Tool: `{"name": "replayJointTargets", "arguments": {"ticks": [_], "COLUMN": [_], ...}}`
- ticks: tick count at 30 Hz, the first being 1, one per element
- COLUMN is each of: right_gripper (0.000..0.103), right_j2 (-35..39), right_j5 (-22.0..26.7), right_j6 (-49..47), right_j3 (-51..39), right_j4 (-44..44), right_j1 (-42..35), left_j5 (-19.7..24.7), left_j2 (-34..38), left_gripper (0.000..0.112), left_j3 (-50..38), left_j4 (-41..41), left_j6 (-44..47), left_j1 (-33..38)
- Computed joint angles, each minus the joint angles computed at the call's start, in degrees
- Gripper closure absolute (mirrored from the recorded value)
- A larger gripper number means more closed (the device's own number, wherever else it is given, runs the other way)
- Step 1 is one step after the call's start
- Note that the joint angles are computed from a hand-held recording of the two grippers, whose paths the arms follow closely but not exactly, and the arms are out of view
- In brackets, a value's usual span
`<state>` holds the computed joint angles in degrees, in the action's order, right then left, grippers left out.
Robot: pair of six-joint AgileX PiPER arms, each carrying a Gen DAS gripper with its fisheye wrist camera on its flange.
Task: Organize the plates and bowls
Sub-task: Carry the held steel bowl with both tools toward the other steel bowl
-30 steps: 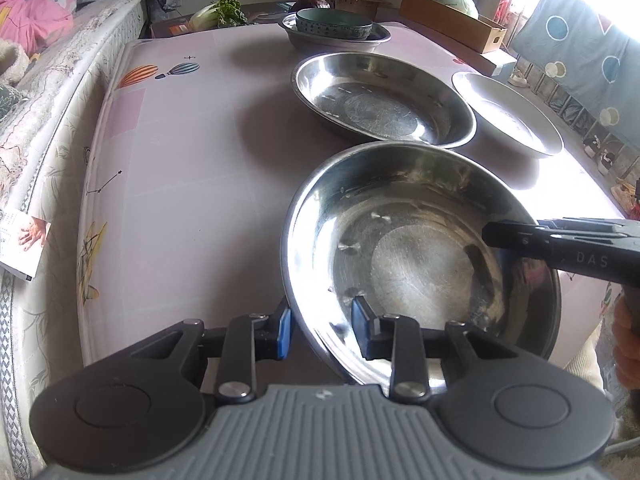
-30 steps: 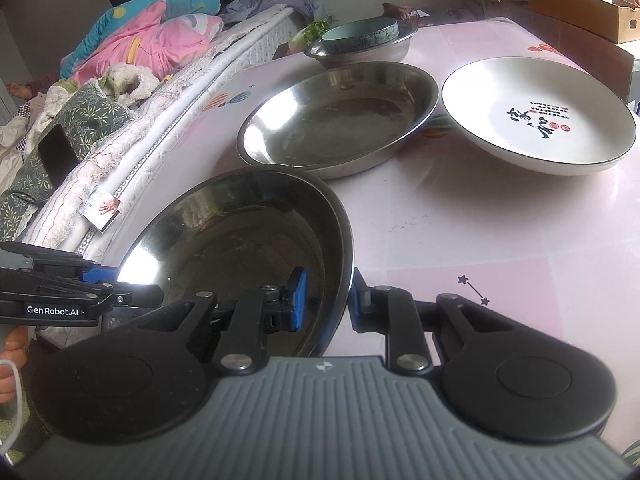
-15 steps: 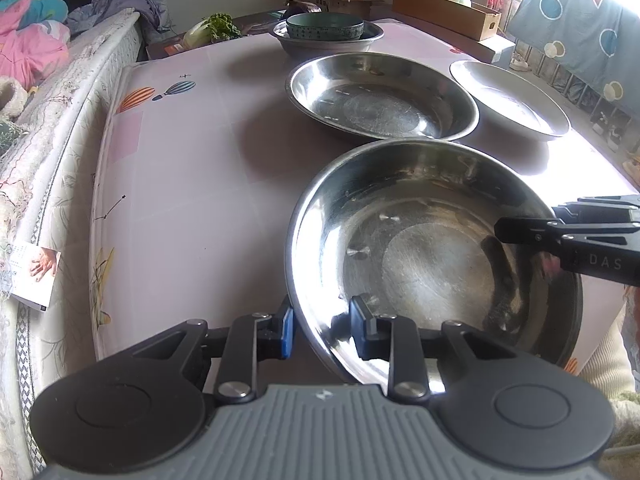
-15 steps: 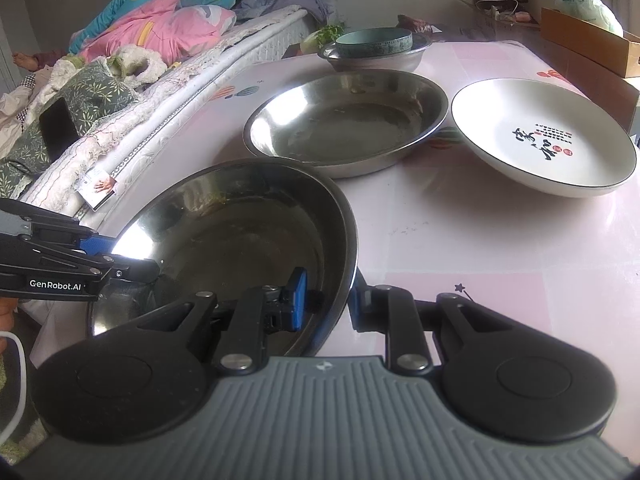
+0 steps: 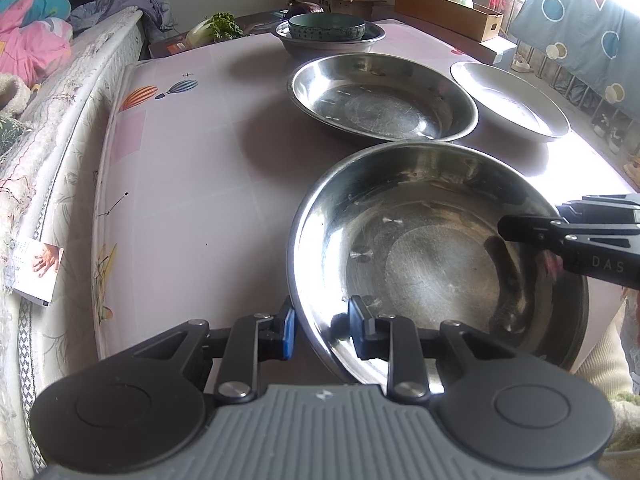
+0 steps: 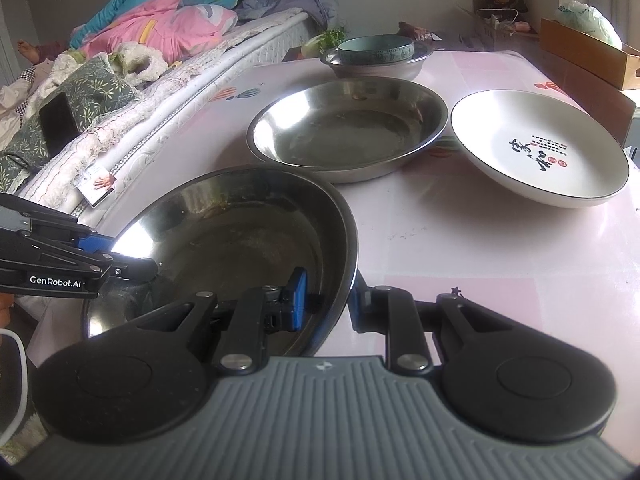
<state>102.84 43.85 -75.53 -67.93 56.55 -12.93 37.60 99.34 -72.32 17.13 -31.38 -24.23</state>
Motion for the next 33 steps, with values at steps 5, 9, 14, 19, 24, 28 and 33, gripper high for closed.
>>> {"name": "replayJointTargets", "arguments": {"ticks": [5, 9, 14, 19, 24, 28, 33], "right_gripper": [0.083, 0.083, 0.083, 0.084, 0.084, 0.084, 0.084], "right_j2": [-0.2, -0.4, -0.1, 0.7, 0.3, 0.2, 0.3], "right_j5": [0.1, 0.1, -0.5, -1.3, -2.5, -2.9, -3.1], "right_j6": [-0.4, -0.8, -1.3, -1.2, -3.0, -3.4, -5.0], "right_j3": [0.0, 0.2, 0.4, 0.5, 1.5, 1.8, 2.4], "right_j4": [0.3, 0.6, 0.6, 0.5, 1.5, 2.1, 3.6], "right_j1": [-0.2, -0.4, -0.6, -0.4, -0.2, -0.1, -0.3], "left_j5": [0.3, 0.3, -0.1, -2.0, -5.9, -12.7, -17.8], "left_j2": [-0.1, -0.3, -0.5, -0.6, -1.1, -1.7, -2.7], "left_gripper": [0.084, 0.084, 0.084, 0.088, 0.088, 0.089, 0.088], "left_j3": [0.0, 0.0, 0.1, 1.1, 3.2, 6.7, 10.6], "left_j4": [0.7, 1.0, 0.7, -0.3, 0.5, -3.4, 3.5], "left_j6": [-0.5, -0.6, -0.3, 0.8, 1.2, 5.9, 0.5], "left_j1": [-0.2, -0.3, -0.6, 0.3, 1.7, 3.8, 2.9]}}
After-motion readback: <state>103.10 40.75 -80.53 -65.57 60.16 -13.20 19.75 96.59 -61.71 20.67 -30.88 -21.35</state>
